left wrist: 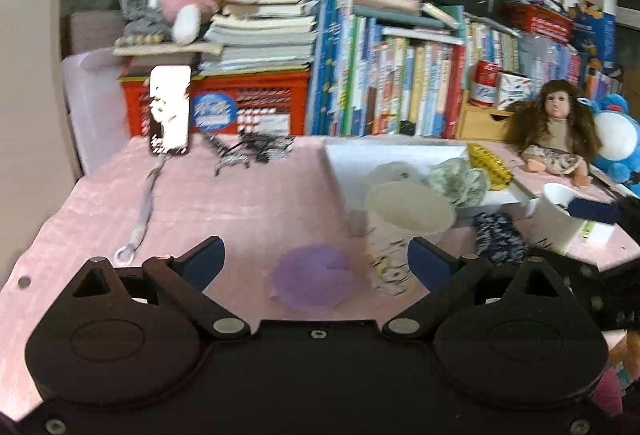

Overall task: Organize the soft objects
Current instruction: 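Withdraw both open tools from the tray toward the remaining soft items, then grasp the purple fuzzy plush with the left tool while the right tool grasps the light blue packet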

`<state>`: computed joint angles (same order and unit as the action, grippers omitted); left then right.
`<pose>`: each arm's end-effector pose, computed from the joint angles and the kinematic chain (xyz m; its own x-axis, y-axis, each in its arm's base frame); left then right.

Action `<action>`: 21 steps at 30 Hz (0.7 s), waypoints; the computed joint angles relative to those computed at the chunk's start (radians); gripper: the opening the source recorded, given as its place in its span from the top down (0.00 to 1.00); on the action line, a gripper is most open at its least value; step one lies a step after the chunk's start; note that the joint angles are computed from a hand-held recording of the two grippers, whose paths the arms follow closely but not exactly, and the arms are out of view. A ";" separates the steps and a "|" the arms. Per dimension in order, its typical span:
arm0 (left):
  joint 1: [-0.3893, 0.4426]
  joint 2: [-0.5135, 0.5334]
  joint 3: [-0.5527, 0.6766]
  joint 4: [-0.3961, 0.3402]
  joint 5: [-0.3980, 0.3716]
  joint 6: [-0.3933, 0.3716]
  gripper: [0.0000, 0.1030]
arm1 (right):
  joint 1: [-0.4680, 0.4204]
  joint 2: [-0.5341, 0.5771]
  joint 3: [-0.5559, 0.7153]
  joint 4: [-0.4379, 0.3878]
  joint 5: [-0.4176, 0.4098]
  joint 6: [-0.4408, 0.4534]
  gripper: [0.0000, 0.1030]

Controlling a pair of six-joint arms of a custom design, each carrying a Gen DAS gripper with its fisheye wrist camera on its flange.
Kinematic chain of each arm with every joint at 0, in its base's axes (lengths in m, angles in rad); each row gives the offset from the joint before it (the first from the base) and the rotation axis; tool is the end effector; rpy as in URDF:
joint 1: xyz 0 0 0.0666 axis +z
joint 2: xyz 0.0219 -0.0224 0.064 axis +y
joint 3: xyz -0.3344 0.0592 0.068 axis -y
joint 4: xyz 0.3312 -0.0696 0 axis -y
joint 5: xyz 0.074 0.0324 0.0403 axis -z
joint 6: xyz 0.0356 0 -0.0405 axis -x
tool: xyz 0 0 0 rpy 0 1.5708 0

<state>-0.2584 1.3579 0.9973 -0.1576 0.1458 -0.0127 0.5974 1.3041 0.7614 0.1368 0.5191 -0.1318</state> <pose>0.4069 -0.1133 0.3007 -0.4741 0.1383 -0.8696 0.3809 0.9226 -0.0609 0.3238 0.1984 0.2584 -0.3383 -0.0921 -0.9365 -0.0677 0.9950 -0.0734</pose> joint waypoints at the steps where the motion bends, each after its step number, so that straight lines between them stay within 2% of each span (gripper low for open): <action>1: 0.008 0.005 0.000 -0.007 0.002 0.004 0.09 | 0.007 0.008 0.000 -0.004 0.004 0.007 0.00; 5: 0.032 0.039 0.021 -0.048 -0.003 0.032 0.23 | 0.023 0.042 0.008 -0.021 0.014 0.013 0.02; 9: 0.045 0.083 0.043 -0.067 0.006 0.062 0.35 | 0.027 0.078 0.020 -0.040 0.022 -0.038 0.05; 14: 0.039 0.128 0.065 -0.060 0.037 0.087 0.35 | 0.028 0.112 0.032 -0.037 0.028 -0.059 0.07; 19: 0.005 0.168 0.082 -0.033 0.007 0.092 0.29 | 0.017 0.147 0.062 -0.062 0.021 -0.072 0.11; 21: -0.006 0.185 0.088 -0.018 -0.011 0.094 0.28 | 0.008 0.159 0.077 -0.091 0.008 -0.091 0.16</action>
<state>-0.2643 1.5433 1.0849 -0.1759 0.1351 0.0813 0.6059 1.4634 0.8385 0.0460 0.5268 -0.2228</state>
